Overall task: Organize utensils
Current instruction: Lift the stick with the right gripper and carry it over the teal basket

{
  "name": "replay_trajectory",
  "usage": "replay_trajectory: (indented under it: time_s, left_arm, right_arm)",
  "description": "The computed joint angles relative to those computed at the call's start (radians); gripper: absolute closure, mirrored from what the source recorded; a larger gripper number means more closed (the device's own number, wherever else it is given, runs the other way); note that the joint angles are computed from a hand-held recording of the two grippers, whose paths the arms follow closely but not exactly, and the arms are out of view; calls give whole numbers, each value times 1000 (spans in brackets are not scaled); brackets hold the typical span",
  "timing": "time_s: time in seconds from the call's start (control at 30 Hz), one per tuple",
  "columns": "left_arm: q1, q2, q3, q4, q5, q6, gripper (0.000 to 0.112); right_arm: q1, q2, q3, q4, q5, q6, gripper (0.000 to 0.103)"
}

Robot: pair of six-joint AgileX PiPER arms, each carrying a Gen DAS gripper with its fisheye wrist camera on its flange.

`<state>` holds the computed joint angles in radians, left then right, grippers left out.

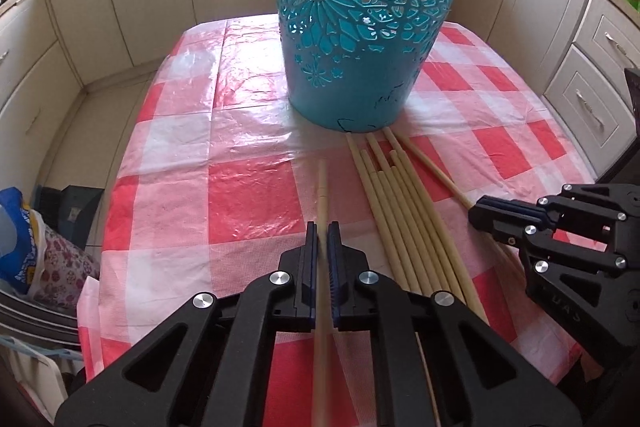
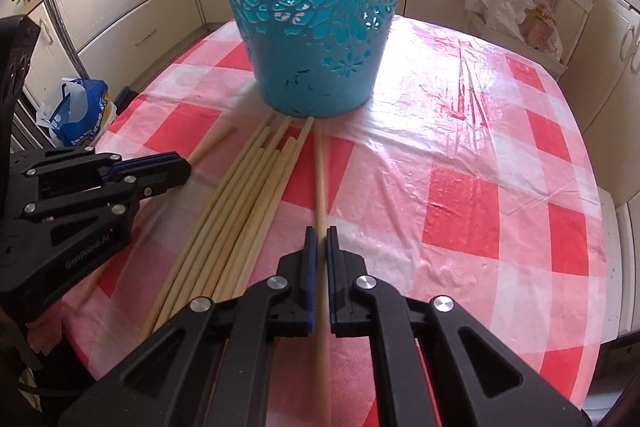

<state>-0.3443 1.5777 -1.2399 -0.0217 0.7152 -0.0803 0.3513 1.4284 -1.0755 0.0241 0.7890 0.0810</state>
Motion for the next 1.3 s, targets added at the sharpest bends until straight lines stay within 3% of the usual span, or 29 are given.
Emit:
replay_trajectory:
  time_s: [0.13,0.3,0.4,0.47,0.53,0.67,0.73,0.9,1.1,1.3]
  left_arm:
    - [32,10,-25,-62,48,53,107]
    - [33,27,-56,-33,88,36,104]
    - [4,33,-62,37,92,-2,105]
    - [-16,34,-65,78,93,-14,107]
    - [0,20,-63,27,95,28,108]
    - [10,-108,2,-2,2,30,108]
    - [26,-188,39,-83,-85,87,108]
    - [47,-270,28,-230,-216,171,108]
    - [76,-199,-155,-341,-294,207,108]
    - [81,1,-453,-275,-314,97,108]
  right_arm:
    - [4,-46,23,14,35,-8,97]
    - [29,-32,11,-45,61,27,93]
    - [31,-19,-2,-50,64,9,96]
    - [15,-25,6,-16,59,-14,98]
    - [-13,-63,37,39,41,-24,98]
    - [-48,-247,154,148,-79,-31,98]
    - [-32,-347,218,164,-158,-3,98]
    - [85,-459,250,-64,-253,270,98]
    - [92,-482,227,-161,-283,392,98]
    - [29,-477,207,-84,-314,324,97]
